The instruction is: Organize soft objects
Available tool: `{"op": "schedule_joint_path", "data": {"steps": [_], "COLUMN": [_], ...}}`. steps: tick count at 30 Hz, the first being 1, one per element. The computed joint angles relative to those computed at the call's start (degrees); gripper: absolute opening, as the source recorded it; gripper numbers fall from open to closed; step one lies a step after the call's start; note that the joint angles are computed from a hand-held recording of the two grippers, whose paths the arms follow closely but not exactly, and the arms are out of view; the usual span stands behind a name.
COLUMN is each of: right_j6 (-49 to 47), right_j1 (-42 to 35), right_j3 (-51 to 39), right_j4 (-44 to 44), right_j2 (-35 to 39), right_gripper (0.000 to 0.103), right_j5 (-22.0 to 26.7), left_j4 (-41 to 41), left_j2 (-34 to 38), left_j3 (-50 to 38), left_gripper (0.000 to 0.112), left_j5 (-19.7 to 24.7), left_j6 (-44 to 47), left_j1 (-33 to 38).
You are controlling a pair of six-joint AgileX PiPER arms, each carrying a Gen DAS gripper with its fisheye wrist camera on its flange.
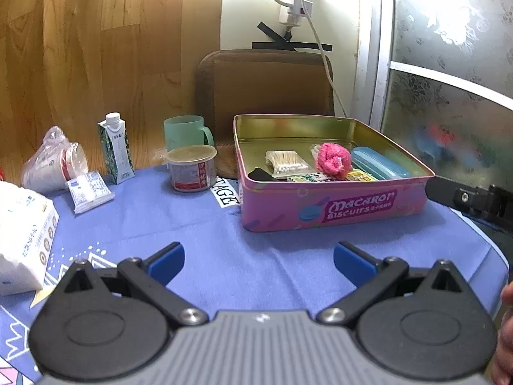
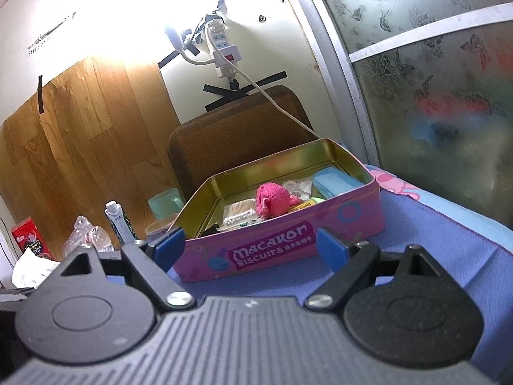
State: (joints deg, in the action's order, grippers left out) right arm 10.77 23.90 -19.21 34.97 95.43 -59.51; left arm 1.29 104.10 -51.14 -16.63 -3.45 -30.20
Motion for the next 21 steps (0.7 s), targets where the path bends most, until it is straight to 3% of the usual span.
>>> {"op": "schedule_joint_path", "data": {"steps": [6, 9, 21], "right_j6": [-0.32, -0.56, -4.5], "right_j1": [0.01, -0.06, 1.05], "right_j3": [-0.66, -1.03, -4.29], "right_j4": [0.19, 0.05, 1.77], "right_j2": [0.43, 0.74, 2.03], "right_gripper": [0.091, 0.091, 0.091], "right_j5": [0.68, 1.12, 4.25], "left_j4": [5.73, 12.38, 9.81], "left_j2": [0.09, 0.32, 2.07], "left_j3": [0.02, 0.14, -0.19], "left_gripper": [0.103, 0.103, 0.103], "left_j5": [-0.35, -1.06, -1.92], "left_j6": [-7.03, -13.25, -7.86], "left_j1": [1.59, 3.03, 4.79]}}
